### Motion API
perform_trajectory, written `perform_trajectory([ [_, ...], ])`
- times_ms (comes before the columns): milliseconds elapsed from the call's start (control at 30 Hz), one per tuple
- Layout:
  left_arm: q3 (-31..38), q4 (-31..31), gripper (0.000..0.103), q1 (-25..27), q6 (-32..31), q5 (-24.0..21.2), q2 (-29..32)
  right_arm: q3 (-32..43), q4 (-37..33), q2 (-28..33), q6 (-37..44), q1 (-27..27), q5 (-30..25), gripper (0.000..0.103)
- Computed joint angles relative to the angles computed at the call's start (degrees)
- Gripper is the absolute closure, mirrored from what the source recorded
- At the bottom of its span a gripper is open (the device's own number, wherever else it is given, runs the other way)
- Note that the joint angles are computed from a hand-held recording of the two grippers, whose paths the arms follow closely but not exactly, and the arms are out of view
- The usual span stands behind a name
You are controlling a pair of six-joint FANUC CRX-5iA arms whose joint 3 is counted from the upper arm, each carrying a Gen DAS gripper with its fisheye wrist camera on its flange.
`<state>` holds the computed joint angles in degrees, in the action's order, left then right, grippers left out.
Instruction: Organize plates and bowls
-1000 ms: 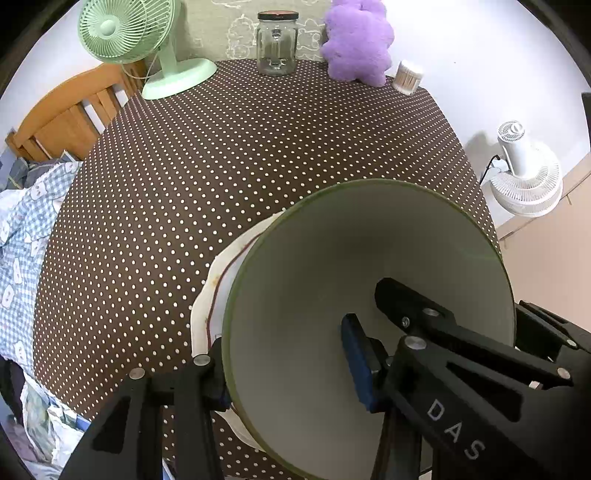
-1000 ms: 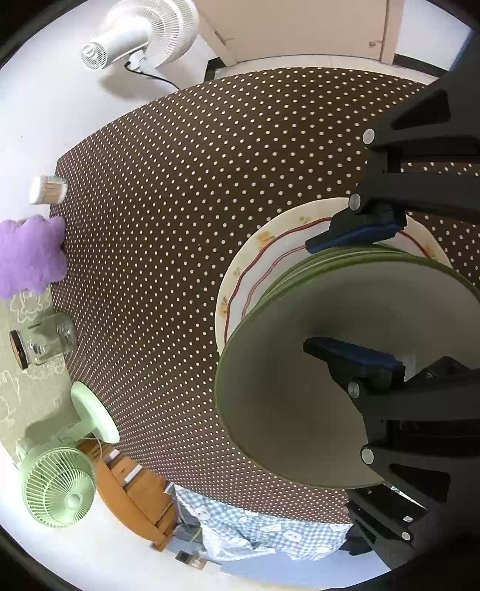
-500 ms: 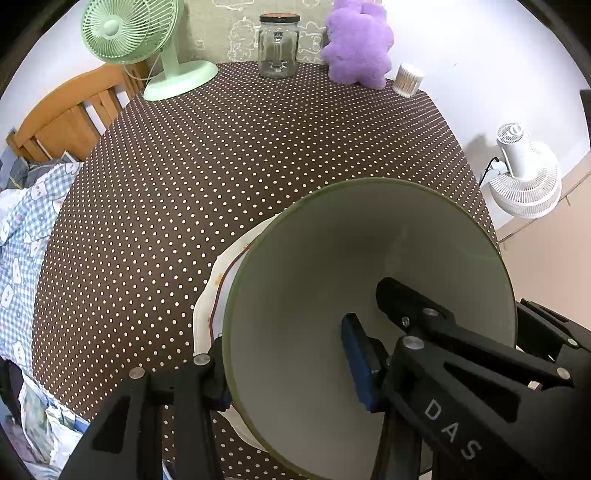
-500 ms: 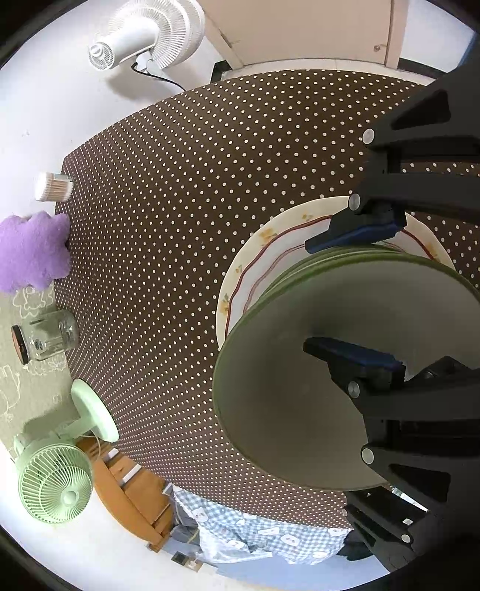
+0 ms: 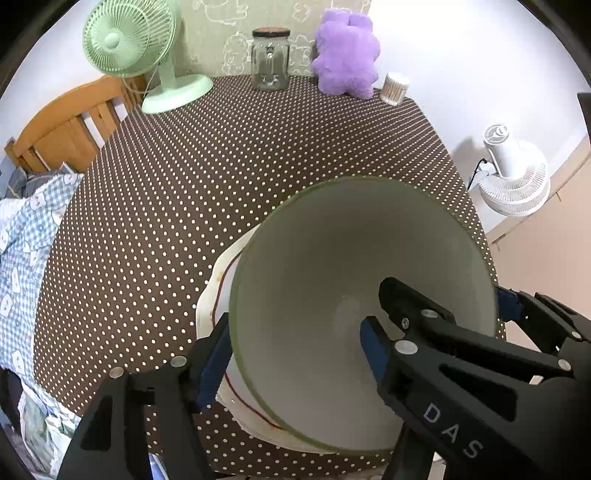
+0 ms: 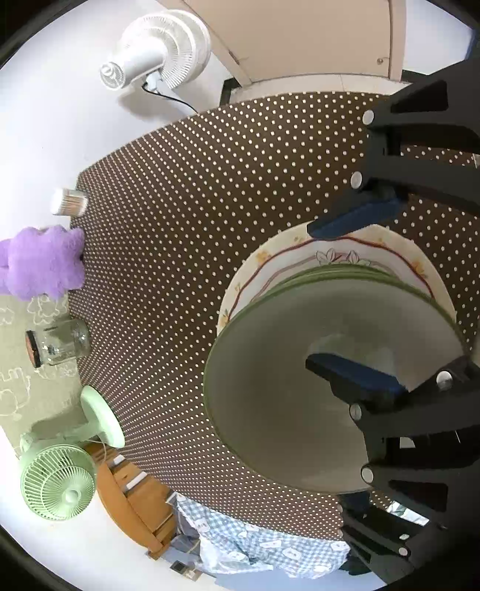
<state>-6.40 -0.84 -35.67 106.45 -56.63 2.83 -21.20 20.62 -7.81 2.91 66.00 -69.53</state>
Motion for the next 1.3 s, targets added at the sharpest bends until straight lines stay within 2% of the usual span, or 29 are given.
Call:
perform_trajectory([
  [233,-0.85,-0.94,0.026,0.75,-3.83,1.28,-3.12,0.88,4.29,-0.2,-6.05,3.03,-3.39,0.024],
  [500,-6.85,5.59,0.017,6.33,-15.54,7.13,-9.71,4.92,11.22,2.71,-13.31,7.16,-9.77,0.015],
  [800,-16.25,14.06,0.012,16.15,-32.2,12.95,-18.95,11.66,19.29,10.06,-21.05,11.9,-16.68,0.015],
  [967,-21.6,15.93,0.012,20.17,-38.03,17.96,-23.93,13.68,22.87,13.72,-25.38,14.73,-19.74,0.015],
  [1033,-24.84,18.54,0.01,22.1,-42.11,20.02,-26.49,14.26,23.44,14.79,-26.59,15.8,-20.62,0.015],
  [1133,-29.16,24.34,0.01,24.91,-48.34,20.63,-29.09,13.91,24.36,15.88,-28.37,17.36,-21.42,0.015],
  [1300,-35.41,26.98,0.01,27.6,-50.81,23.12,-34.51,12.65,24.51,17.0,-31.65,19.58,-21.65,0.015],
])
